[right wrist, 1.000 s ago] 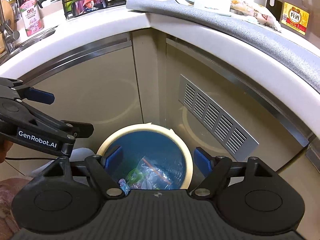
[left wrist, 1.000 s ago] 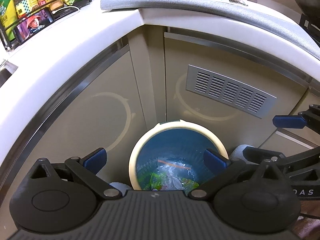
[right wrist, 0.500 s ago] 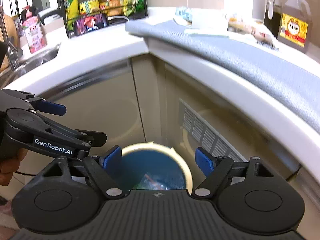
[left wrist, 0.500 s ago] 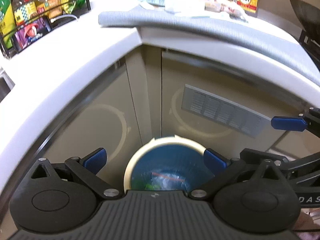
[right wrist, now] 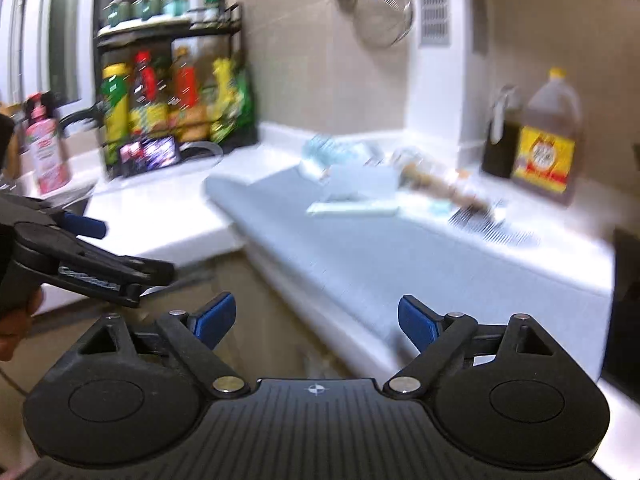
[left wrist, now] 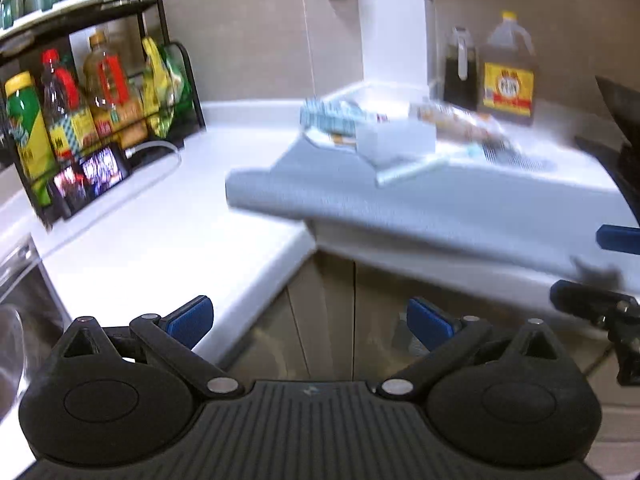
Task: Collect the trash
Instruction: 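Raise both tools from the bin back toward the grey mat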
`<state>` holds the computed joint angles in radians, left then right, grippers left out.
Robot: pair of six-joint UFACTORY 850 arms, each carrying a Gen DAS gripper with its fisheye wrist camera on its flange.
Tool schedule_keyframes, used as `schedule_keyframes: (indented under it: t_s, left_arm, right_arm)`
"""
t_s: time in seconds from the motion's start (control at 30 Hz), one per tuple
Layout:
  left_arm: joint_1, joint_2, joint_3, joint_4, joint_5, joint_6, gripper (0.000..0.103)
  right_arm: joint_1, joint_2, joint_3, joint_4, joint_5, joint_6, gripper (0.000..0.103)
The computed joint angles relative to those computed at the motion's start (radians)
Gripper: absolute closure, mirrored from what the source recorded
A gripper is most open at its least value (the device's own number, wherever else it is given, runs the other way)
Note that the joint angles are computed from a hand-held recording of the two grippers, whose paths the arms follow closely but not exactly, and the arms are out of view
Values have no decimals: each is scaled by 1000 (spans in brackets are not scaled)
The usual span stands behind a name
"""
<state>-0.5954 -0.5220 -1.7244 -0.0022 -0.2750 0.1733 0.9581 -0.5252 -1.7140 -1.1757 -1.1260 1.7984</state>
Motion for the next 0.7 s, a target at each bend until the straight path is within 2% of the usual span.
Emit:
schedule_keyframes:
  t_s: [0.1,0.27,0.33,0.47,0.7]
  left_arm:
    - [-7,-57,-97,39,-18,-45,0]
    - [-13,-174,-297,70,-117,-125,0]
    - [-10,-195,-332,79,-143,-169,0]
    - [-2,-187,-307,111,-146,-224,0]
    - [19,-127,-209,118,-138,-244,0]
  right_arm:
    - [-29,26,28,-33,-4,40,13]
    - [-101,52,61,-57,14,123,12]
    - [-137,47,53,-30,21,142,11]
    - [-215,-6,-18,38,52,143,11]
    - [-299,-238,-339,194,45,-34,10]
